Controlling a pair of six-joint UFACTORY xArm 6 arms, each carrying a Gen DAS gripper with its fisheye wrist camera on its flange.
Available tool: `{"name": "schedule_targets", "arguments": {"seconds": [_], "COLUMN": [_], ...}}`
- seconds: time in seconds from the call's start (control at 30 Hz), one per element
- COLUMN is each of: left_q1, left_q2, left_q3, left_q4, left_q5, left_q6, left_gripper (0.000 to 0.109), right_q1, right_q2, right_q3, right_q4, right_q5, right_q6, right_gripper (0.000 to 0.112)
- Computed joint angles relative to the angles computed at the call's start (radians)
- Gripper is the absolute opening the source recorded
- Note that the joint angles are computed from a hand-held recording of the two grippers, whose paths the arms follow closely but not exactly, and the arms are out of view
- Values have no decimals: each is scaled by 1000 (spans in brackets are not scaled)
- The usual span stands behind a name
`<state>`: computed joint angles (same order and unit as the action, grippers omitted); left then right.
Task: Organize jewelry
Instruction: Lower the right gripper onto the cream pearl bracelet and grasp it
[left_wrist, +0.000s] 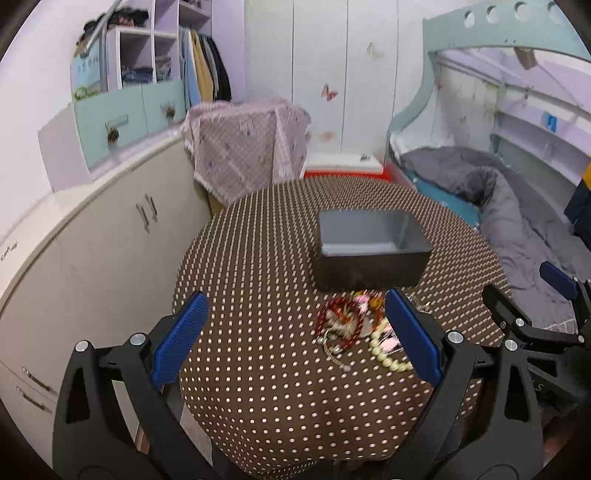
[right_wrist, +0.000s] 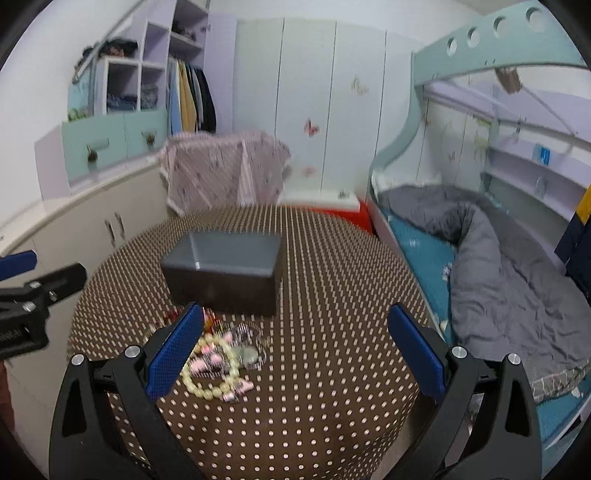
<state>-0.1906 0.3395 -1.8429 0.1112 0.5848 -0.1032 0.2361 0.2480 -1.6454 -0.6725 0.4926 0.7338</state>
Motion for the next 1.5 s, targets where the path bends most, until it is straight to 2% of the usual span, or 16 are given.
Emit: {"name": "schedule_targets", "arguments": {"seconds": [0.13, 0.27, 0.3, 0.33, 0.4, 0.43, 0.5, 0.57, 0.67, 0.77, 0.93, 1.03, 1.13, 1.23, 1.4, 1.5], "left_q1": [8, 13, 13, 13, 13, 13, 17, 20, 28, 42, 38, 36, 40, 49, 66, 71], "left_q2": [47, 89, 97, 107, 119, 125, 141, 154, 175, 164, 153, 178, 220, 237, 287, 298], "left_q3": [-53, -88, -94, -102, -113, -116, -134, -146, -174, -146, -112, -137, -192, -211, -285, -292], "left_q4": [-51, -91, -101, -111, -131, -146, -166, -184, -235, -375, -476, -488, -482, -508, -481, -431], "left_q5": [67, 111, 120, 128, 142, 148, 159, 171, 183, 148, 112, 128, 163, 160, 170, 123], "left_q6": [48, 97, 109, 122, 144, 161, 181, 199, 237, 361, 467, 472, 449, 450, 405, 363], "left_gripper": [94, 94, 94, 94, 94, 94, 94, 94, 92, 92, 89, 80, 77, 72, 64, 63], "right_q1": [7, 12, 13, 14, 15, 14, 14, 12, 16, 16, 14, 12, 6, -4, -14, -16], "right_q2": [49, 76, 82, 89, 106, 120, 141, 150, 163, 188, 214, 225, 226, 206, 191, 187], "right_q3": [-31, -41, -44, -49, -66, -81, -107, -116, -138, -176, -214, -235, -240, -220, -221, -226], "right_q4": [114, 176, 206, 226, 291, 313, 399, 523, 588, 669, 672, 683, 708, 739, 797, 849], "right_q5": [55, 55, 51, 49, 56, 63, 80, 83, 104, 140, 179, 195, 199, 174, 144, 135], "right_q6": [-120, -197, -228, -247, -311, -334, -407, -495, -557, -620, -625, -642, -654, -663, -691, -722], "right_gripper": [96, 96, 93, 88, 69, 65, 47, 37, 26, 14, 14, 11, 8, 8, 8, 8]}}
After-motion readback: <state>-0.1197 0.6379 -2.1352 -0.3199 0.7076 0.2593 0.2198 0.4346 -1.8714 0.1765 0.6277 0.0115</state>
